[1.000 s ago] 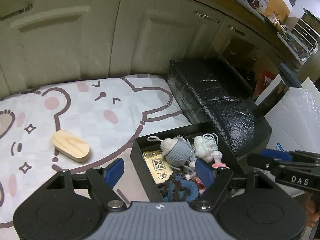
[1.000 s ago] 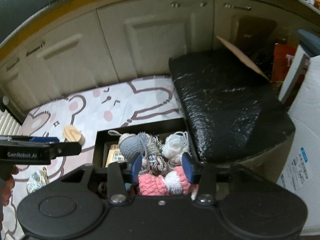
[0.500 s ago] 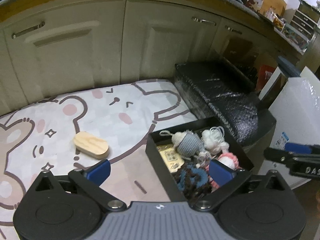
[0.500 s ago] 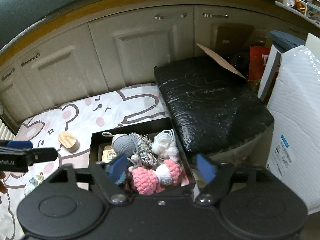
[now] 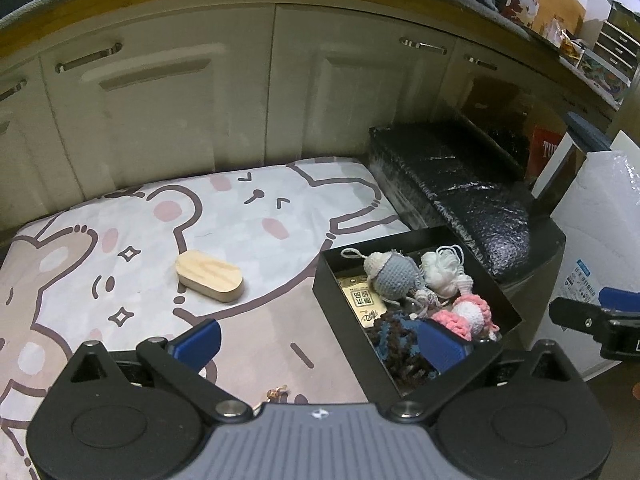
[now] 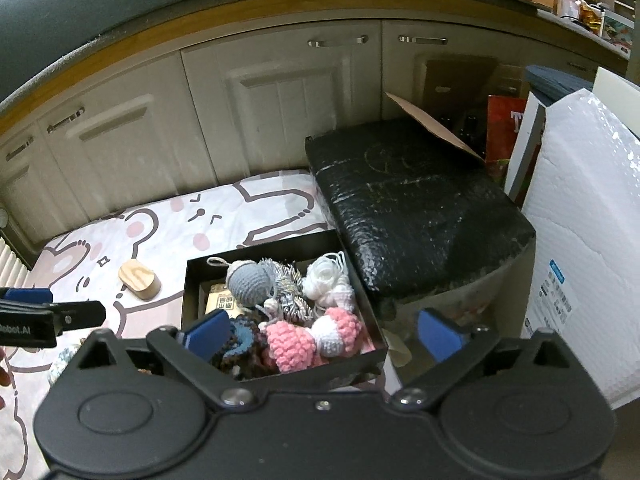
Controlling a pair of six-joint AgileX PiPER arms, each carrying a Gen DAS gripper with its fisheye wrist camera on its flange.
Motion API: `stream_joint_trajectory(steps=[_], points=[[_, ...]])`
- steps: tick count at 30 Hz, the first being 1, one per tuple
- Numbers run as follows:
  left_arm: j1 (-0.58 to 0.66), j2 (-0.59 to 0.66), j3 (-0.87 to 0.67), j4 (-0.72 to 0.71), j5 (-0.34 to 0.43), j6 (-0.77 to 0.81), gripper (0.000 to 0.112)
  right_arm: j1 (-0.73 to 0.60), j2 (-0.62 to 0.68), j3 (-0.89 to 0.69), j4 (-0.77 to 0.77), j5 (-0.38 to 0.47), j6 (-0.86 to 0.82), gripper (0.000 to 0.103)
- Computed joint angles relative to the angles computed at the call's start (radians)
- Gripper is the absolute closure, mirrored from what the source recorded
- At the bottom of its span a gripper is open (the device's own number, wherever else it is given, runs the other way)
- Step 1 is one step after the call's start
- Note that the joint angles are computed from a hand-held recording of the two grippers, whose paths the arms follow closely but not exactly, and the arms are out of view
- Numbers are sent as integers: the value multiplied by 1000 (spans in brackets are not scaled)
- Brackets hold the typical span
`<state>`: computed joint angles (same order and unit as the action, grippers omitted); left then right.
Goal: Organize objects
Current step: 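Move both tools over the mat toward the floral pouch and wooden block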
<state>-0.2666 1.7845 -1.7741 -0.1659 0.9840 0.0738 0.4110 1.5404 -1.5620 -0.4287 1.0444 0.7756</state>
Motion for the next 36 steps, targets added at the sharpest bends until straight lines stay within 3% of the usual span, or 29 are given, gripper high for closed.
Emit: stream_joint_trajectory(steps=[17,36], points=[[62,-69,23,14,17,-3,9,37,6,-38,-13,7,17,0],[271,-61,-79,-1,72,87,9,106,269,-419,47,52,-99,0]])
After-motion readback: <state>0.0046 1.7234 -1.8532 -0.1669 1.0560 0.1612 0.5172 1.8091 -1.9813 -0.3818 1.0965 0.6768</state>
